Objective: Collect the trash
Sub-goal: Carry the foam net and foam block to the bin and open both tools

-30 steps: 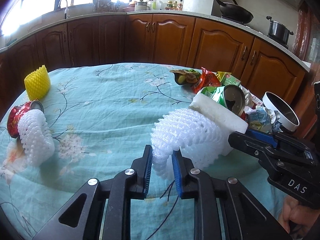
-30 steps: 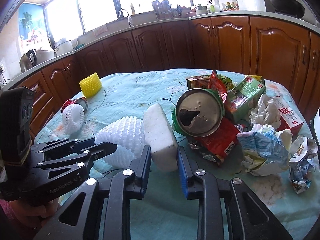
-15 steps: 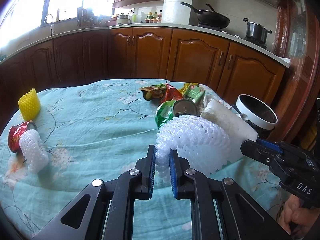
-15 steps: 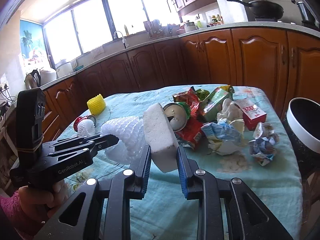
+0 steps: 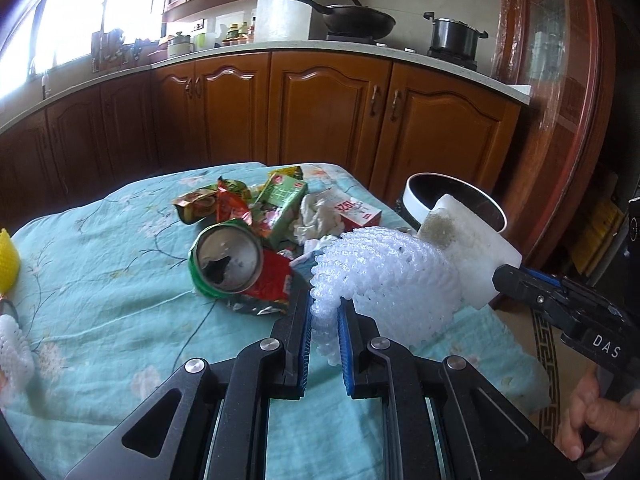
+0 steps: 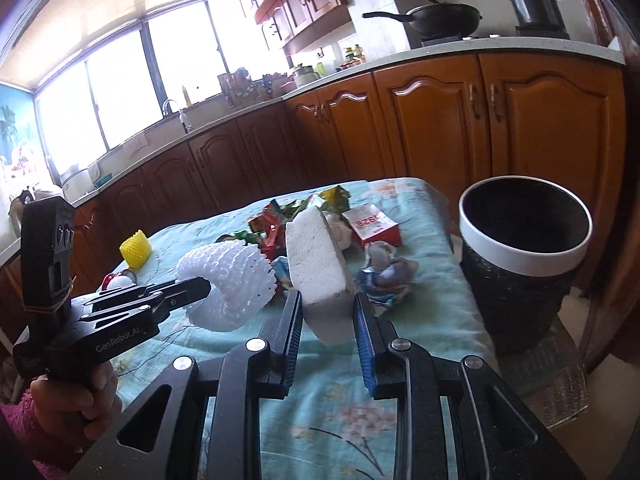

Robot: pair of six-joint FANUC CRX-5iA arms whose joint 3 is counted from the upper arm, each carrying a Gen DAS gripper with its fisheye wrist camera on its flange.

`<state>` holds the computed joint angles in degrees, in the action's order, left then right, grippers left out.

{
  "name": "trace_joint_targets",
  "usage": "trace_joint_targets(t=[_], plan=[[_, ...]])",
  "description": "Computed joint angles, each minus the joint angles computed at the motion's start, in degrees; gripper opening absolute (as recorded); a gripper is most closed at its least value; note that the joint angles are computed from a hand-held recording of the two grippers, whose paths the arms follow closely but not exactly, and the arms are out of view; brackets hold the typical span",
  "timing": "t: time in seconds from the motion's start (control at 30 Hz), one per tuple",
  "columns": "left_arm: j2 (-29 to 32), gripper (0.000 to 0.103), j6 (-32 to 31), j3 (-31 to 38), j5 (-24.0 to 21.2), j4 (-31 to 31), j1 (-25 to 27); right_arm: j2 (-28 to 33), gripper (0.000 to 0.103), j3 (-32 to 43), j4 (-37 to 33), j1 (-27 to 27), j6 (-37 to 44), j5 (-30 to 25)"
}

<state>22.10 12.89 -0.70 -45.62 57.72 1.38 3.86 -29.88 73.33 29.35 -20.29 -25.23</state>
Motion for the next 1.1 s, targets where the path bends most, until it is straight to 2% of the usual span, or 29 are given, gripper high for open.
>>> trace_joint_targets(t=[0.13,0.37,0.77,0.97,1.1], plan=[[2.0,0.012,2.5,3.4,-0.3,-2.8,-2.1,-2.1,0.026,-2.0,-0.8,-1.1,-1.3,-2.2],[5.6,0.012,4.3,8.8,-0.2,-4.4,-6.2,-4.2,0.026,-3.2,-6.6,-2.7,1.1,-5.8],[15.0,0.012,14.6,24.7,-2.0,-12.9,-12.5,-2.4,0.026,1.7,-17.2,-6.8,11.9,-9.9],[22.9,0.012,23.1,38.8,-6.5,-19.3,-15.2,0.5,0.027,7.0,-24.5,-9.6,21.0,-11.7],[30.5,0.012,30.5,52.6,-12.0,-23.8,-16.7,2.4,0.028,10.1,-27.5,-10.9,25.7,-12.9]])
